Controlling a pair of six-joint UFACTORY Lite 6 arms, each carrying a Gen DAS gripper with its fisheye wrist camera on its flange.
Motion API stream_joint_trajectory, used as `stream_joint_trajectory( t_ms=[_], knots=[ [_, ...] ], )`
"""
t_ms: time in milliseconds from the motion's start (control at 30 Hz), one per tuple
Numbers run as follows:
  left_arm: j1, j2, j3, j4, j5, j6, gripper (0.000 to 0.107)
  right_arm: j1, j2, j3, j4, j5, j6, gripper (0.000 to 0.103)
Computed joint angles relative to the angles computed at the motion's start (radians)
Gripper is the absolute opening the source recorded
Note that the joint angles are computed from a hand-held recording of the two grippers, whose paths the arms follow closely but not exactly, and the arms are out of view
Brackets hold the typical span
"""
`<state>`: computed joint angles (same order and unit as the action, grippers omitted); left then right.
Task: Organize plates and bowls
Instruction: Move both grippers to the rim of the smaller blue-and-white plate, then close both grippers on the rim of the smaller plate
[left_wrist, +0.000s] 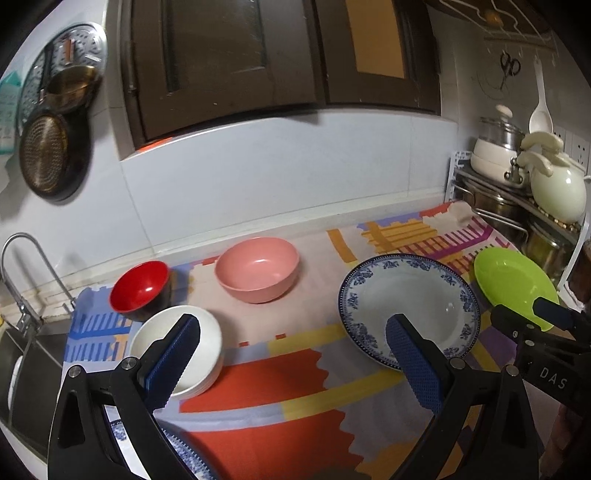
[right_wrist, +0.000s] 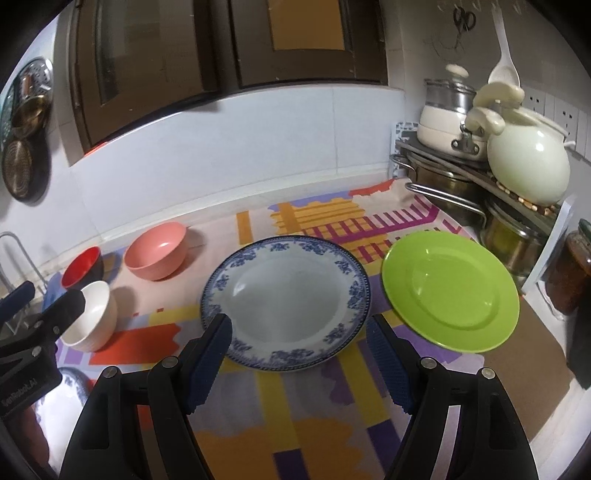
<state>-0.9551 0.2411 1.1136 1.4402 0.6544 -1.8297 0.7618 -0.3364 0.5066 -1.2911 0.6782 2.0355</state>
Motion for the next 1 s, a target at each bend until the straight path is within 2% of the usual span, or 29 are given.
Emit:
stream_joint_trajectory(
  t_ms=[267,567,733,1000],
  knots=[
    [0.054,0.199,0.203,-0.059,-0.07,0.089,0.102,-0.141,0.046,-0.051,-0.142,-0.128,0.157,0.076],
    [0.091,0.47,0.511,-0.214,-0.079,0.289,0.1,-0.357,0.249,-0.015,-0.545,-0.294,0.501,0.075],
    [0.119,0.645,0.734,-0.383,-0.092,0.465,0.096,-0.457,0.365,0.032,-0.812,-0.346,0.727,0.075],
    [0.146,0.881,1.079,-0.631,-0.055,0.745,0.091,-0.544,0.499,0.12,-0.999,-0.375,0.856,0.072]
  ],
)
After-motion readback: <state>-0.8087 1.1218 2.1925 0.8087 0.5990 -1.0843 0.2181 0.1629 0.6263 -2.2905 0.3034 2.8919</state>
